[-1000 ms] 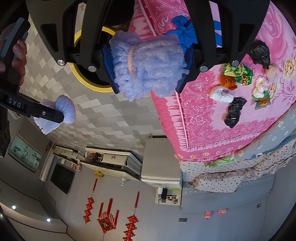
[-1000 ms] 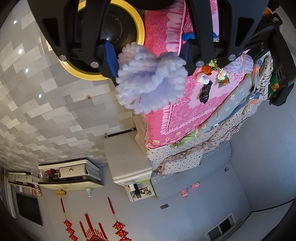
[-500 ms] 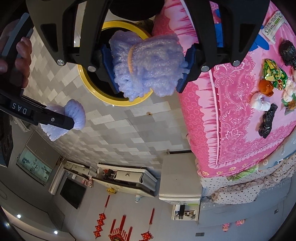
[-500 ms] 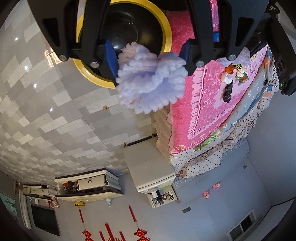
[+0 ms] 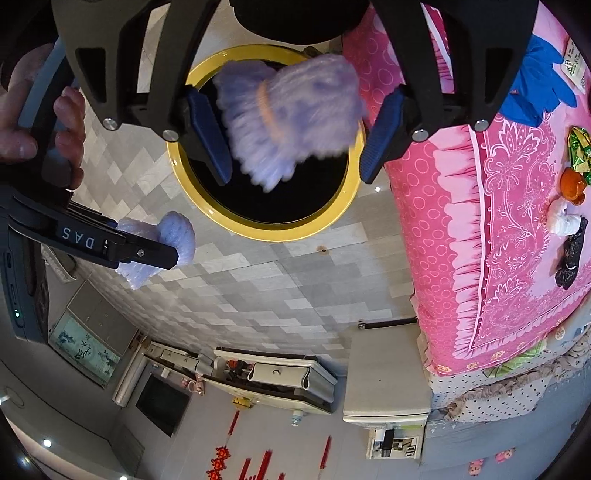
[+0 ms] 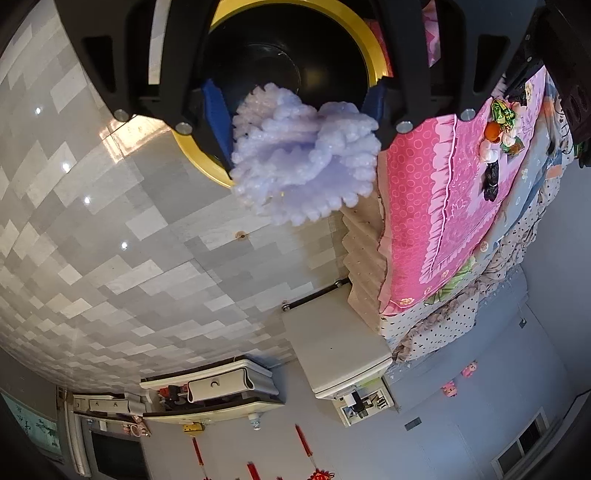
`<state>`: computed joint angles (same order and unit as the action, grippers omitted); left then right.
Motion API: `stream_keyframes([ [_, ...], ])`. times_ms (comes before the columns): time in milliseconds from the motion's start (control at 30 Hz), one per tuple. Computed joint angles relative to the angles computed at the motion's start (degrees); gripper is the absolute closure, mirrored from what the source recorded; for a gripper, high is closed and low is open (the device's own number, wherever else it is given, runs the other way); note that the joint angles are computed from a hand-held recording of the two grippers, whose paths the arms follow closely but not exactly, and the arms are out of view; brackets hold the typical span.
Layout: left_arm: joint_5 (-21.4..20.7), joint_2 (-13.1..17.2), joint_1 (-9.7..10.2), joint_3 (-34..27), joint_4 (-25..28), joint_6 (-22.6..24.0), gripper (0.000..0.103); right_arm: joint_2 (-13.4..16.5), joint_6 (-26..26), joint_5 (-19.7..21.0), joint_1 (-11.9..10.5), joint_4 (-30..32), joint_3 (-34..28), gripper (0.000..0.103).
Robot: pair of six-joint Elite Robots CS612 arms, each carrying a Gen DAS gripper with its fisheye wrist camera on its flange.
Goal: Collect trash
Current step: 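Carry both lavender balls to the yellow bin and open both tools, then move both tools back over the bed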
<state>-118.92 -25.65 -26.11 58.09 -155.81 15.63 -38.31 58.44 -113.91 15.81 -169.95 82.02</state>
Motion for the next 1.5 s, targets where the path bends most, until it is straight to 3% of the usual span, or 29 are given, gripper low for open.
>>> stream_keyframes([
  [100, -0.4, -0.1, 0.15, 0.2, 0.1, -0.3, 0.031, -0.3, 0.8, -1.5, 0.2, 0.8, 0.4, 0.040],
  [167, -0.3, -0.3, 0.24, 0.5, -0.2, -0.5, 0.027, -0.5, 1.7, -2.2, 0.4, 1.5, 0.6, 0.040],
  [233, -0.3, -0.5, 0.41, 0.9, -1.2, -0.8, 0.021, -0.7, 2.6, -2.4, 0.3, 1.6, 1.0, 0.032],
  [333, 0.2, -0.9, 0.64, 1.8, -3.2, -1.3, 0.015, -0.7, 3.7, -2.8, 0.5, 2.6, 1.0, 0.028],
  [667, 5.4, -1.0, 2.50, 2.0, -8.1, -3.5, 0.010, 0.2, 4.2, -5.5, 1.5, 5.2, -1.0, 0.015],
  [833, 7.8, -0.7, 4.11, 0.9, -9.7, -5.3, 0.010, 1.1, 0.6, -8.1, 2.4, 3.7, -3.2, 0.010],
  [1000, 10.3, -0.6, 5.72, 0.4, -11.8, -7.4, 0.009, 2.5, -4.6, -8.1, 3.1, 1.9, -6.7, 0.008],
  [1500, 18.6, -0.8, 10.20, -1.0, -13.8, -14.0, 0.009, 9.7, -18.2, -3.2, 4.6, 2.9, -24.1, 0.008],
])
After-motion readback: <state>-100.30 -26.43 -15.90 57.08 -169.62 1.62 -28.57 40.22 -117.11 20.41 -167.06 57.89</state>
